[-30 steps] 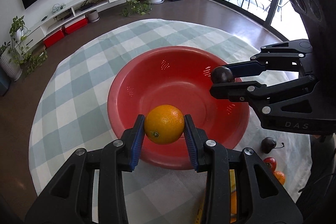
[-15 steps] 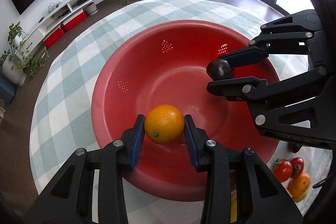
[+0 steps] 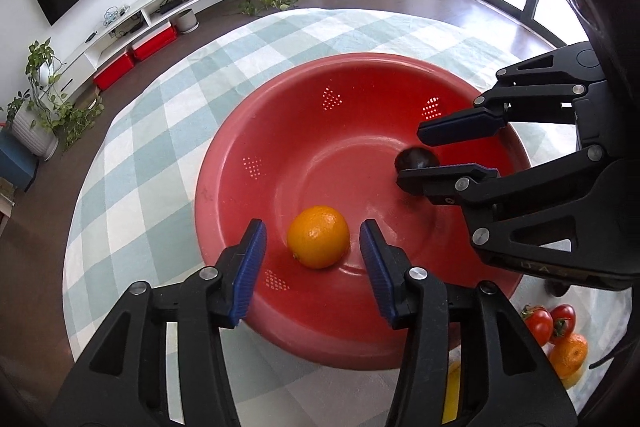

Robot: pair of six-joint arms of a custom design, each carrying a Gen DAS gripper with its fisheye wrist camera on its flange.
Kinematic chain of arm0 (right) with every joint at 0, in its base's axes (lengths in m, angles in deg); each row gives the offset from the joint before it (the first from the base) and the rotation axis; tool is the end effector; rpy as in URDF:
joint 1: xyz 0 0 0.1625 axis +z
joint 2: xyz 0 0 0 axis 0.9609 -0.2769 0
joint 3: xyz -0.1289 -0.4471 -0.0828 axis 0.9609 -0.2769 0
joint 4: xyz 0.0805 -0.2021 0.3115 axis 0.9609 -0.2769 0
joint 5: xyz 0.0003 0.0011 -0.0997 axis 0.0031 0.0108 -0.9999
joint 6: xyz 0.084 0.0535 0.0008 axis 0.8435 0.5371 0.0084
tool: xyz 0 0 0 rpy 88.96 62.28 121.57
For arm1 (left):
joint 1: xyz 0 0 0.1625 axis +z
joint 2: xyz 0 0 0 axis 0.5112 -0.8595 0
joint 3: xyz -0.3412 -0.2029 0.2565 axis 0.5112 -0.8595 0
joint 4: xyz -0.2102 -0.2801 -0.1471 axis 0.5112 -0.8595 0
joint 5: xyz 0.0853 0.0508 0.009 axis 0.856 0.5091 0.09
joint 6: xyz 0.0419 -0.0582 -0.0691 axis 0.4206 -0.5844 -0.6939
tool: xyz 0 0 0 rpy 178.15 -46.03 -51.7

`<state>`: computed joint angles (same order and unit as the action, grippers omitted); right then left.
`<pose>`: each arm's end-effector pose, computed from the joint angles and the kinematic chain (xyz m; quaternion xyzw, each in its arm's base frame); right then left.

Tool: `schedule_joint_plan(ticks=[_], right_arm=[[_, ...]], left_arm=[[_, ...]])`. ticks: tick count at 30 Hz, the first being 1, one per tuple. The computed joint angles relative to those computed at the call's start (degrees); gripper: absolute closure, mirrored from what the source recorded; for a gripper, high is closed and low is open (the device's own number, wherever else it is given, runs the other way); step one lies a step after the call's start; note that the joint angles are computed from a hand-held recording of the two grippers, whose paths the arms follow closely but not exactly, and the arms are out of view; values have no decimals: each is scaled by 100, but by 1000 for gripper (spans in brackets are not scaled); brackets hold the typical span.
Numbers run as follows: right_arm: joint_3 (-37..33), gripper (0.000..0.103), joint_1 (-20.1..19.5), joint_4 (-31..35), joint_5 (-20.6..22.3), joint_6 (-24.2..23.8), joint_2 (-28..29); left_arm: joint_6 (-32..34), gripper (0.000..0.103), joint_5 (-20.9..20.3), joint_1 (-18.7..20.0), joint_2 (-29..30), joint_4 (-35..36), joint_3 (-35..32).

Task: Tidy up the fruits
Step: 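Carry the orange and plum into the red bowl and open both tools, then grasp the brown kiwi with the left tool while the right tool grasps a tangerine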

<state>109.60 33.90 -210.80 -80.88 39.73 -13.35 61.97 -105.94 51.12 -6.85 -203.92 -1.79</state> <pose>0.3375 -0.8212 -0.0453 0.2555 -0.8875 0.1799 0.3386 0.0603 -0.8518 0.3357 0.4295 0.8406 -0.1218 0.3067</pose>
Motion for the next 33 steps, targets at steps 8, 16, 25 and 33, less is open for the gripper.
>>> schedule_joint_plan(ticks=[8,16,25,33], right_arm=[[944,56,117,-910,197,23,-498],[3891,26,365,-3828,1270,-103,-1746],[5995,23,416,-5843,1037,1061,-2096],[6734,20,404,-6255,801,2027,-2104]], left_arm=[[-154,44,-489,2,-808,-718,967],[-637,19,-1397,123,-2166,-1344,2714],[-870,18,-1841,239,-3198,-1730,4818],[-866,18,-1626,68,-3170,-2123,5664]])
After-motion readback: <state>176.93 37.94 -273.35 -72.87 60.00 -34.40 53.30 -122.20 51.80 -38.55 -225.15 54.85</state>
